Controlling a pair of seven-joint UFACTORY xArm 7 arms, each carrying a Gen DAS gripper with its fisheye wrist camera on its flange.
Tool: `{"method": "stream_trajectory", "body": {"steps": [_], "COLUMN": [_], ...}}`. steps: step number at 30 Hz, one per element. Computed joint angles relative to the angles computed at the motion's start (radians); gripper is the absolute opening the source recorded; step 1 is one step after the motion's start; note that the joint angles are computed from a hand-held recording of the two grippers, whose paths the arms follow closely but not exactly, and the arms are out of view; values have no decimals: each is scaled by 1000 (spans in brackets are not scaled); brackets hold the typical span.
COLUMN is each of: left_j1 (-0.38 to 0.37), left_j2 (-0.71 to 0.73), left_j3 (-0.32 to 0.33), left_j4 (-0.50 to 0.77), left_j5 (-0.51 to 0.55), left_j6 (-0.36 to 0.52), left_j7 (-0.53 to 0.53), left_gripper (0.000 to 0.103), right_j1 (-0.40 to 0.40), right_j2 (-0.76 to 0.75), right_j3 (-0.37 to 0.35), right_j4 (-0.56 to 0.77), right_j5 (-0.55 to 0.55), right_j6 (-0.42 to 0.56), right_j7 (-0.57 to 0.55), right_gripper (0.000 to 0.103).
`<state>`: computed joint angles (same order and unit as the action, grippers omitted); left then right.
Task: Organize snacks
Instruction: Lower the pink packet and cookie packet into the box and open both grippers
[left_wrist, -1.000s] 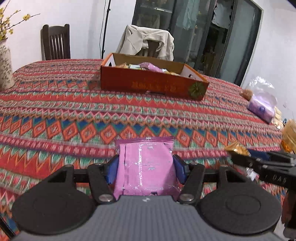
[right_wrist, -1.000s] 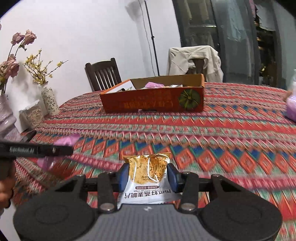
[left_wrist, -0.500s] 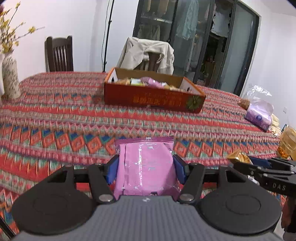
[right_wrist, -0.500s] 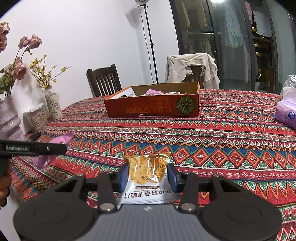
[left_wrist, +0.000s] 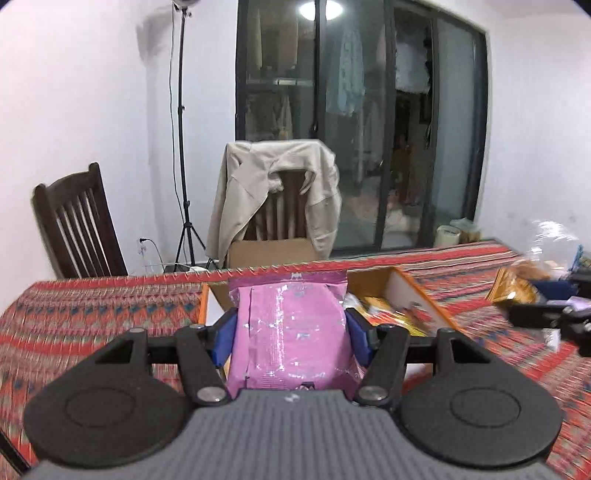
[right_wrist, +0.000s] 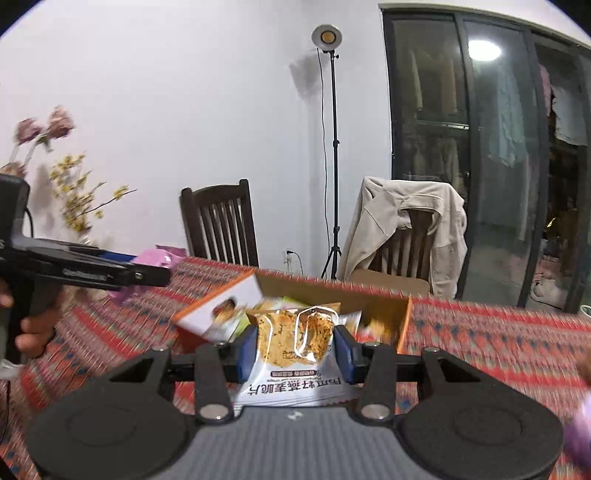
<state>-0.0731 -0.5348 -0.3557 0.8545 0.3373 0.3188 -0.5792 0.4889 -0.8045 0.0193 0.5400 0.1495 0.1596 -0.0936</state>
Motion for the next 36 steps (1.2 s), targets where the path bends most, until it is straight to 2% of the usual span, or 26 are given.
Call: {"method": "stream_trajectory", "body": {"steps": [1, 3, 5, 8, 12, 15, 16, 17, 18, 22, 27, 31, 36], "left_j1": [55, 101, 129, 110, 68, 24, 14, 0, -18, -70, -127, -154, -155], "left_j2": [77, 223, 369, 521, 634, 654, 650, 650, 642, 644, 649, 558, 390], "left_j3": [-29, -46, -55, -17, 38, 73, 81, 95, 114, 160, 216, 247, 220], "left_j4": [57, 157, 261, 364, 433, 448, 441, 436, 422, 424, 464, 422, 383], "left_j5": [26, 88, 160, 160, 156, 175, 165, 183, 223, 232, 174, 109, 116], "left_j6": [-1, -1, 20, 53, 76, 122, 108, 83, 63, 65, 143, 163, 226], "left_j7": [-26, -53, -101, -117, -98, -82, -61, -66, -88, -77, -68, -28, 13], "left_gripper": [62, 62, 62, 62, 62, 72, 81, 85, 86, 86, 87, 87, 89], "right_j1": [16, 17, -17, -103, -174, -209, -215, -219, -222, -206, -218, -216, -234], "right_j2": [101, 276, 445, 667, 889, 988, 1005, 1026, 1031, 1015, 1015, 965, 804], "right_j3": [-31, -60, -57, -10, 32, 65, 71, 78, 82, 72, 76, 72, 88], "right_j4": [72, 204, 339, 530, 734, 825, 837, 854, 854, 819, 821, 797, 721], "right_j5": [-2, -2, -1, -18, -133, -122, -126, -128, -133, -210, -210, -243, -226], "right_j6": [-17, -25, -3, 68, 156, 209, 217, 226, 228, 186, 187, 203, 222], "right_j7": [-23, -56, -73, -47, 97, 125, 132, 133, 132, 177, 187, 207, 198], "right_gripper": [43, 43, 43, 43, 43, 46, 49, 55, 57, 64, 64, 64, 64]}}
